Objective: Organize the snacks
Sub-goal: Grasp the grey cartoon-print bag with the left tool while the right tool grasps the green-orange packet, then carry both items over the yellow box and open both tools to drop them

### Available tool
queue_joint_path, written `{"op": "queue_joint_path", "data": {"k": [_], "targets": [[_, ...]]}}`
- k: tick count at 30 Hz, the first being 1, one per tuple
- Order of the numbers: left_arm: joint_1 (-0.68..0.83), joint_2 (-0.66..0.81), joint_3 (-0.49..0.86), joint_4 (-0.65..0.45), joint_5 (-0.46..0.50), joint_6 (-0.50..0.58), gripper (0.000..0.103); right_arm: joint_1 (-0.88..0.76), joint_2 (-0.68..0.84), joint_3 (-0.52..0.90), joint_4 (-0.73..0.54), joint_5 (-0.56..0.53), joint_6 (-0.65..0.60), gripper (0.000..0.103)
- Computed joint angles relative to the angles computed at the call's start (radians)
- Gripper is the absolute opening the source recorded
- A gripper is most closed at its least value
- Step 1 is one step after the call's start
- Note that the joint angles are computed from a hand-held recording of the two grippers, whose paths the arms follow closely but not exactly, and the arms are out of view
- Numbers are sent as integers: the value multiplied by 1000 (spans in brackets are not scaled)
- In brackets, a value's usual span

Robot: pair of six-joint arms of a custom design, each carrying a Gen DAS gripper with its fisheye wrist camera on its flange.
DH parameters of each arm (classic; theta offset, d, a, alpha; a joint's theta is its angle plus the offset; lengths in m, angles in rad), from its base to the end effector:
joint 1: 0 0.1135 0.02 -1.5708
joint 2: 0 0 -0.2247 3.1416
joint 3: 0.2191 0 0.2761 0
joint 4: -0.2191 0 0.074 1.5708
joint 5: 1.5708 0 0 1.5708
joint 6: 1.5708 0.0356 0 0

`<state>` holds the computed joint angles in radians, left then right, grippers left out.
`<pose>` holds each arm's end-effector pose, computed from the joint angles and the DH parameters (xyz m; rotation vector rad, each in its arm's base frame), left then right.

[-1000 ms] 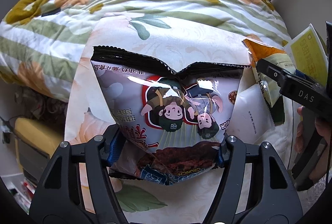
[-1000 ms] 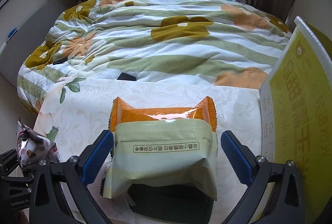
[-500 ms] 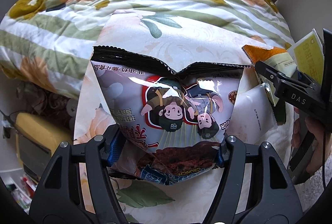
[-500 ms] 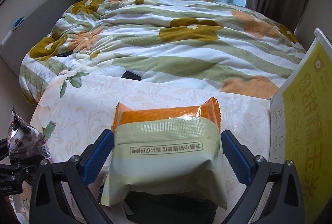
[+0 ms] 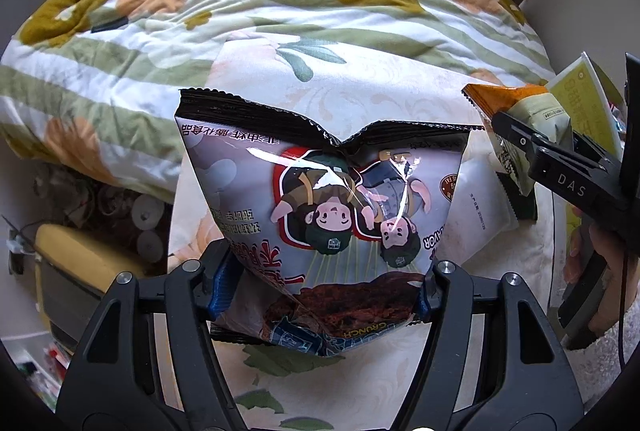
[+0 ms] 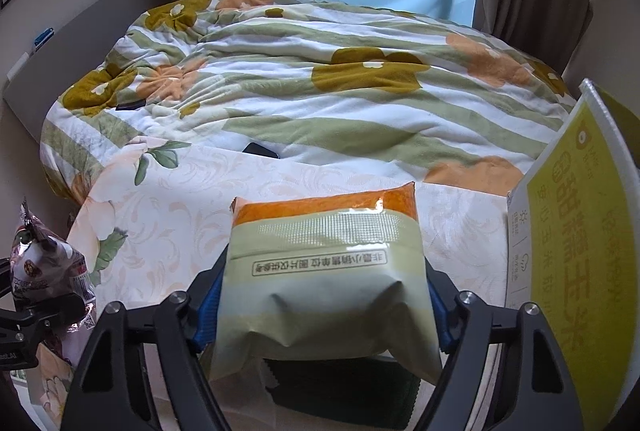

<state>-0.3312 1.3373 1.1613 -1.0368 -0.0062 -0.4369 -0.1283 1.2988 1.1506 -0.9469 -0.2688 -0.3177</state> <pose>0.2670 -0.0916 0.2413 -0.1496 2.7977 -0.1819 0.2835 -0.0270 0.2532 -0.3324 2.5936 0.2045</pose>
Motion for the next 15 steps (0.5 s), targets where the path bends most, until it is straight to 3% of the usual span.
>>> {"op": "queue_joint_path", "data": {"k": [9, 15], "targets": [[-18, -89, 132, -127, -11, 80, 63, -14, -141, 156, -246, -45, 60, 75], [-82, -78, 258, -176, 11, 111, 63, -109, -209, 309, -439, -98, 65, 75]]}}
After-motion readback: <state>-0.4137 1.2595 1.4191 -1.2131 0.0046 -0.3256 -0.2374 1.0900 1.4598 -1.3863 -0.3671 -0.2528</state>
